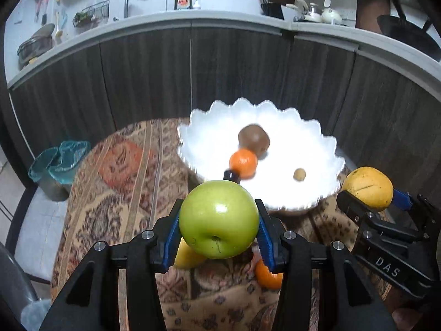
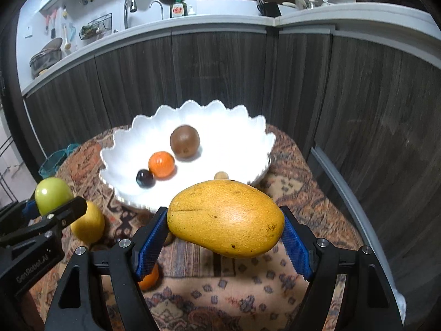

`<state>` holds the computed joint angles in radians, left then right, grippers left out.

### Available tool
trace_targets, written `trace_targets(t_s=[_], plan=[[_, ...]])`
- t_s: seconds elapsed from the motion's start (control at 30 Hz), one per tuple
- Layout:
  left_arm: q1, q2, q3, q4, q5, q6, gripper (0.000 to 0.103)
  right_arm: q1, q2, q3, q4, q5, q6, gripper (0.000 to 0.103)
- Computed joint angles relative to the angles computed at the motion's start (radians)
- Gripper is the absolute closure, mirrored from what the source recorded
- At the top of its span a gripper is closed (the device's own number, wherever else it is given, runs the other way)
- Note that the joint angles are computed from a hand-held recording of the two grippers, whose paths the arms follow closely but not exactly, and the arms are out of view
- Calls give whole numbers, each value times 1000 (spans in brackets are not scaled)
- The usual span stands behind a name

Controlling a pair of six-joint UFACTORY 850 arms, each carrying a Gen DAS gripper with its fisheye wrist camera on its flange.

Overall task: Organize fruits
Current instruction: 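Lift the apple and mango over the white bowl and open both grippers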

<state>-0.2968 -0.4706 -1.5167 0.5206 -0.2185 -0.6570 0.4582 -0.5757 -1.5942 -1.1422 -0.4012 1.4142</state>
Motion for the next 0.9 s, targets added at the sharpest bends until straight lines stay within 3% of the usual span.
trace_targets(t_s=[0.37,0.9], plan=[[5,-96,-161,-101,-21,153,56,-22,-53,-111,-11,-6,-27,25],[24,-294,-441,-300,-139,357,56,-60,-217,-363,313,-37,-369,25]])
